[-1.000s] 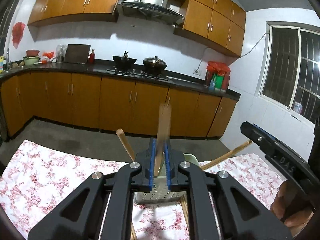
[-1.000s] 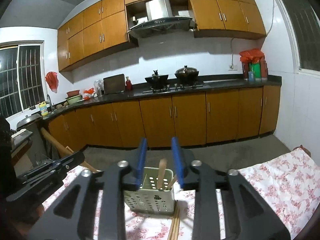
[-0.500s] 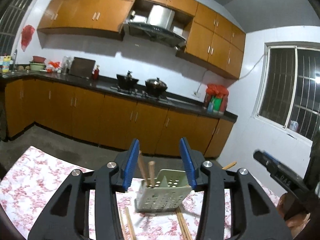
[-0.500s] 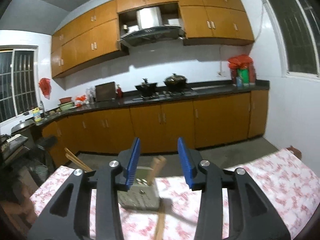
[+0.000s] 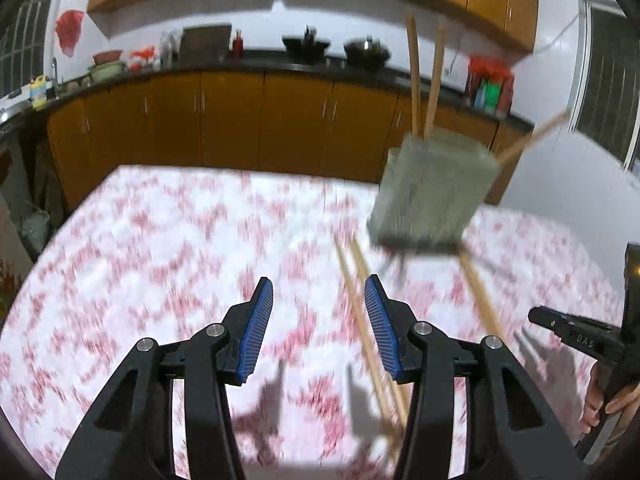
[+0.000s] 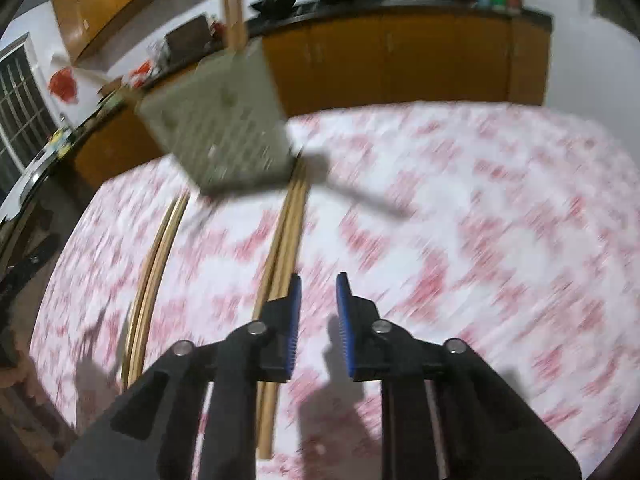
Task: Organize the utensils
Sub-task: 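Return both tools to the table and close the right tool on a chopstick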
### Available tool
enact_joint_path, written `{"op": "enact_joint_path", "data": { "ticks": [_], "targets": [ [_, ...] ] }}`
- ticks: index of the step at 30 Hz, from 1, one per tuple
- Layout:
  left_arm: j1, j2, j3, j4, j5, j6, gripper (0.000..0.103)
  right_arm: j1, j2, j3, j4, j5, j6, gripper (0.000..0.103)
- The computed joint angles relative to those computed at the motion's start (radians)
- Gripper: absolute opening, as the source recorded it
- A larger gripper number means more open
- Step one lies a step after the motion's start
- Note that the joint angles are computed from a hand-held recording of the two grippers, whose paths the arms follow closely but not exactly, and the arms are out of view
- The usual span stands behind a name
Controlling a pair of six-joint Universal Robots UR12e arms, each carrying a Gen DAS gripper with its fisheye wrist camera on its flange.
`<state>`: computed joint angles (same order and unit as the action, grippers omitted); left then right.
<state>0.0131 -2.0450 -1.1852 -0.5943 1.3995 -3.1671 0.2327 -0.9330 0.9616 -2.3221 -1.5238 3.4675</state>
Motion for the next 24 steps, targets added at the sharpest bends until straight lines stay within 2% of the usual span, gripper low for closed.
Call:
{"op": "enact_joint_path", "data": {
  "ticks": [4, 8, 12, 17, 20, 24],
  "targets": [
    [-0.004, 0.002, -0.018, -0.045, -0.009, 0.015, 0.048, 0.011, 0.004, 0.001, 0.018, 0.015, -0.019, 0.016],
    [-0.003, 0.003, -0.028, -0.088, -0.032, 0.020, 0.047, 0.020, 0.016, -0.020, 0.052, -0.001, -0.045, 0.013],
    [-0.010, 0.002, -0.031, -0.120, -0.042, 0.025, 0.042, 0.019, 0.017, -0.017, 0.047, -0.007, -0.050, 0.011],
    [-0.011, -0.001, -0.028, -0.152, -0.068, 0.034, 0.038, 0.023, 0.022, -0.024, 0.058, -0.040, -0.057, 0.009],
    [-0.011, -0.003, -0.024, -0.173, -0.087, 0.042, 0.031, 0.029, 0.023, -0.023, 0.053, -0.121, -0.034, 0.008],
    [-0.015, -0.004, -0.021, -0.191, -0.098, 0.058, 0.026, 0.018, 0.015, -0.010, 0.049, -0.116, -0.002, 0.008]
  ]
}}
